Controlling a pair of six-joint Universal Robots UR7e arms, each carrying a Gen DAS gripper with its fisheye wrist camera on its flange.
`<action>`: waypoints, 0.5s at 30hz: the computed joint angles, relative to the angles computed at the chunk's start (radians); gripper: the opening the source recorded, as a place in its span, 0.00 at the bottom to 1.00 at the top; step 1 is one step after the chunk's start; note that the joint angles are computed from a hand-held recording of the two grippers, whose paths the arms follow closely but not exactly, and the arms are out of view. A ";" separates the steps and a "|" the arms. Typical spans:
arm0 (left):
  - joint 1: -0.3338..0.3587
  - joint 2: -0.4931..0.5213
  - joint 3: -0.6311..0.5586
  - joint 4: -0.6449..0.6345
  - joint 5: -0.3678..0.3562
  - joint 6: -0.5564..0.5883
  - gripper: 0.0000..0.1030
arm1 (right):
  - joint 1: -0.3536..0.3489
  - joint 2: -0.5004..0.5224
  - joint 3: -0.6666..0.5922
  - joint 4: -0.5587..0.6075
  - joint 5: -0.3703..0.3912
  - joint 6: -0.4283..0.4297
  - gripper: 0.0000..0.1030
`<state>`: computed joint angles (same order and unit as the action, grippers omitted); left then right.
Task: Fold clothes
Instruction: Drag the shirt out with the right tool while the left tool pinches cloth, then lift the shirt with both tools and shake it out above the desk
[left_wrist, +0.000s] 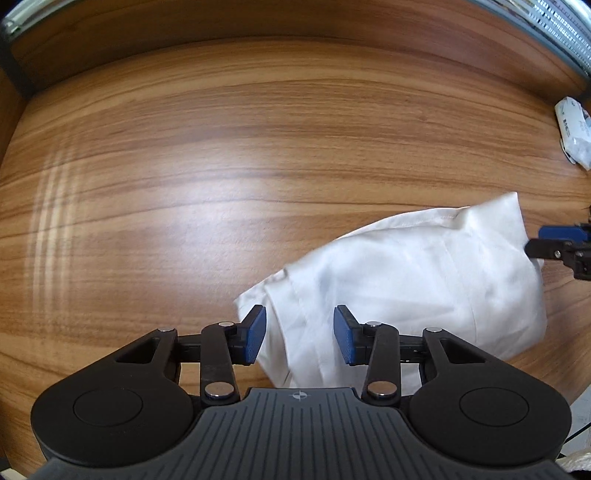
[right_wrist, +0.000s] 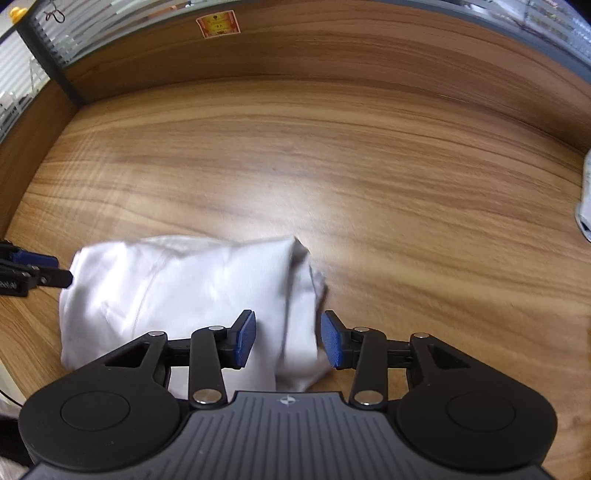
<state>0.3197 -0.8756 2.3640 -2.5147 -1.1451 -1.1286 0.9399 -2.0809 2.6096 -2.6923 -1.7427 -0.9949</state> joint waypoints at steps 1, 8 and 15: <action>0.012 0.008 -0.006 -0.010 -0.004 0.009 0.44 | 0.013 0.026 -0.005 -0.014 -0.003 0.006 0.44; 0.081 0.048 -0.028 -0.036 -0.040 0.026 0.42 | 0.090 0.188 -0.049 -0.067 -0.057 0.064 0.44; 0.111 0.071 -0.030 -0.093 -0.072 0.043 0.08 | 0.109 0.215 -0.063 -0.011 -0.073 0.097 0.08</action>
